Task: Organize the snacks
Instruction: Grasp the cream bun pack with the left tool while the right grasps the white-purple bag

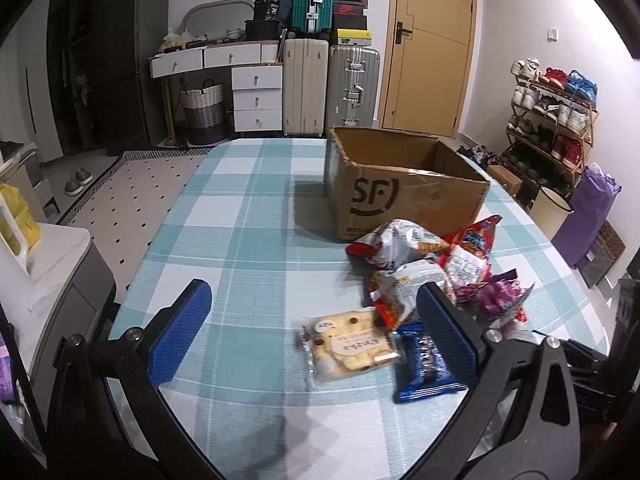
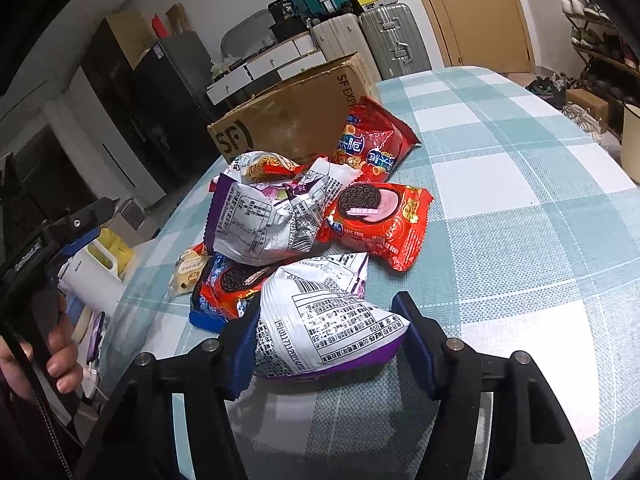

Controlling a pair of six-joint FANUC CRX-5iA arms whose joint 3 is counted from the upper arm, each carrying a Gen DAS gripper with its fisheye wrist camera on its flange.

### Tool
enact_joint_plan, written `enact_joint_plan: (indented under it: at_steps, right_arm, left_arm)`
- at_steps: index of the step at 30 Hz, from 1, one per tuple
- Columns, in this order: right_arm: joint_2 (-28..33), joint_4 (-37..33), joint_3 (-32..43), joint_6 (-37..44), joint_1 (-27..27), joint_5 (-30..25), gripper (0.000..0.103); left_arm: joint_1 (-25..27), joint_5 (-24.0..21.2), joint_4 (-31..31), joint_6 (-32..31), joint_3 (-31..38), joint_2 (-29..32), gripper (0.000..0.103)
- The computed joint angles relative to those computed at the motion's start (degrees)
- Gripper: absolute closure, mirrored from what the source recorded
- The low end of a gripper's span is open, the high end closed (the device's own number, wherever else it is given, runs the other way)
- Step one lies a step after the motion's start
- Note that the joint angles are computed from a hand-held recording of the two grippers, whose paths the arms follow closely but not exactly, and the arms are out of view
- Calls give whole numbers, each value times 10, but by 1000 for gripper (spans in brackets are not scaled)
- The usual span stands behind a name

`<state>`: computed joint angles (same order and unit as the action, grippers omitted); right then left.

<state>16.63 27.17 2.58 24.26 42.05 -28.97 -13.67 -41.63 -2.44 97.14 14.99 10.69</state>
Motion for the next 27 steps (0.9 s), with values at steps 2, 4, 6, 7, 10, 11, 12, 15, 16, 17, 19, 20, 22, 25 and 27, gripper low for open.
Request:
enact_joint_plan:
  at_steps: [2,4,6,7,10,11,12,15,16,17,19,20,22,25,27]
  right_arm:
    - [-4,11,-7,-8,1,3,40]
    - [-8,24,-15,-20,1,7,40]
    - [-12,37,-24,-35,0,11,41]
    - [-15,42,-29,-43,0,15,41]
    - [-21,55,-42,-61,-2,25,40]
    - [-24,61,-47,-68,-4,33,40]
    - [-28,77,-56,-81,-5,41,40]
    - [-33,97,-67,-98,-6,48,41]
    - [-35,99,-70,-101,-7,51,41]
    - [-37,105,-74,-106,-7,54,41]
    - [-39,121,-80,-120,-9,58,40]
    - [-41,128,-84,-127,-9,60,40]
    - [-42,140,-88,-137,-11,64,40]
    - [-46,152,-97,-150,-12,70,41]
    - [-46,151,-98,-150,-14,73,40]
  left_arm:
    - [2,-7,-4,2,4,5,1]
    - [7,-17,9,-9,8,12,1]
    - [11,-25,24,-18,8,19,1]
    - [13,-30,31,-24,10,24,1]
    - [13,-48,43,-37,17,38,1]
    - [12,-54,46,-42,20,43,1]
    - [10,-59,46,-45,23,48,1]
    - [3,-76,42,-44,38,65,1]
    - [1,-80,38,-41,44,71,1]
    - [-1,-83,33,-37,51,77,1]
    - [-8,-100,19,-28,69,91,1]
    - [-10,-107,14,-25,78,99,1]
    - [-14,-116,6,-21,91,109,1]
    - [-20,-127,-4,-17,108,123,1]
    - [-23,-138,-5,-17,120,134,1]
